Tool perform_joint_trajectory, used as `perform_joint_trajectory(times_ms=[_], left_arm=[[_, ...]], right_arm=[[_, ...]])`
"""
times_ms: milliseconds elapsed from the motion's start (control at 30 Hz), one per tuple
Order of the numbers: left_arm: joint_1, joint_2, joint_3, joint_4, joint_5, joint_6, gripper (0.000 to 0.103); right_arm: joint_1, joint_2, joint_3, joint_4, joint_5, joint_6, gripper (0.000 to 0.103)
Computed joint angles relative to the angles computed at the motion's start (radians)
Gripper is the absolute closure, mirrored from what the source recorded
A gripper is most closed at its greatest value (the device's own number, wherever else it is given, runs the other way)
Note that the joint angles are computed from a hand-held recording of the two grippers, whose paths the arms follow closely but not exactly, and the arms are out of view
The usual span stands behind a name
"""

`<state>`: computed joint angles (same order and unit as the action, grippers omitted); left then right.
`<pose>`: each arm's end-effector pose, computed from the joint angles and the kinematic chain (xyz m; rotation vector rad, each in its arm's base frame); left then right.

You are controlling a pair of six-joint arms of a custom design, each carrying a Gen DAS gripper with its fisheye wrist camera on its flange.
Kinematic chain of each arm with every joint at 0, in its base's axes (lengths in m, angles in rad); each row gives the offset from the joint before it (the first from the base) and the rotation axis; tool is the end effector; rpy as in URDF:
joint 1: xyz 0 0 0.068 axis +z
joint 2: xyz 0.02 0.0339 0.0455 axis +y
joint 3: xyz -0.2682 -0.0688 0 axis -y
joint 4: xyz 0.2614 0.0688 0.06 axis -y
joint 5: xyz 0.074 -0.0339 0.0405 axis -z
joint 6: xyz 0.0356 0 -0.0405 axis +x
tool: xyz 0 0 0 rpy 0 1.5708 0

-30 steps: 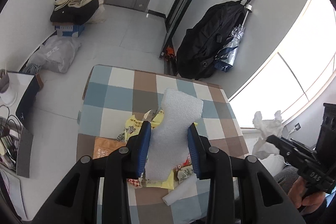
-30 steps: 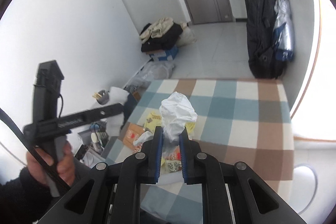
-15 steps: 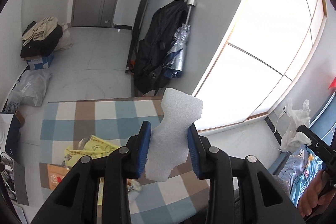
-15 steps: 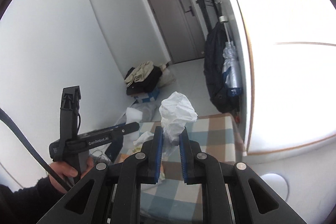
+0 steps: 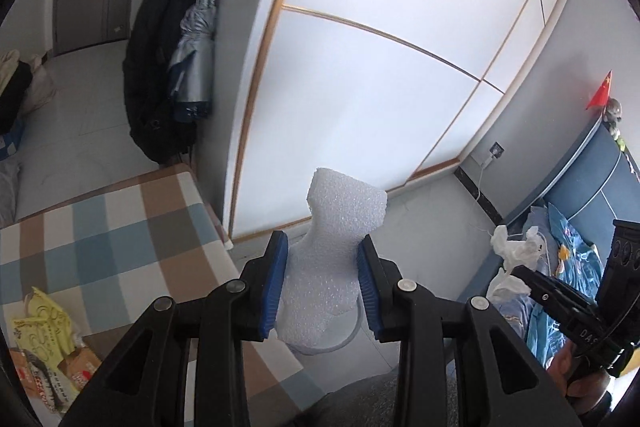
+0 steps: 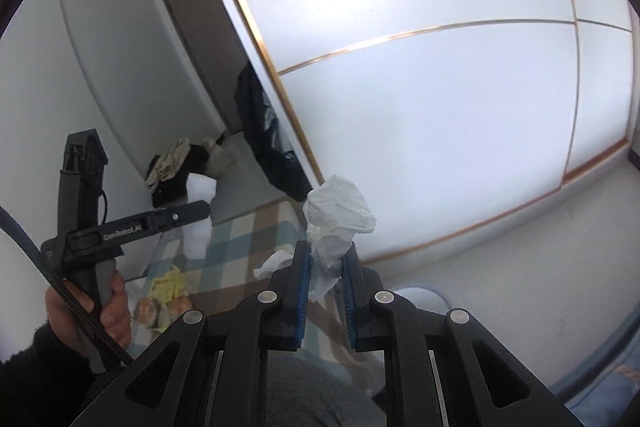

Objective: Collect trash
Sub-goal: 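Hold the right gripper over the bin and open it to drop the tissue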

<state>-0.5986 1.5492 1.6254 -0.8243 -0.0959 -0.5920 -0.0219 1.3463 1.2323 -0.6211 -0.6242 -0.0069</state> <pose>0.2915 -0.1947 0.3869 -0.0417 2.3656 -0.4847 0.3035 0.0142 0.3358 -0.3001 2.2128 0.6990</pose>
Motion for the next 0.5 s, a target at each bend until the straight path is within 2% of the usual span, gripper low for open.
perform_joint_trajectory(times_ms=[267, 500], left_arm=[[0.001, 0.206, 0.097, 0.006, 0.146, -0.033, 0.073], [0.002, 0.347, 0.168, -0.030, 0.223, -0.073, 0.073]], right_arm=[[-0.034, 0.181, -0.031, 0.058, 0.044, -0.005, 0.089], [-0.076, 0.373, -0.019, 0.063, -0.008, -0.037, 0.088]])
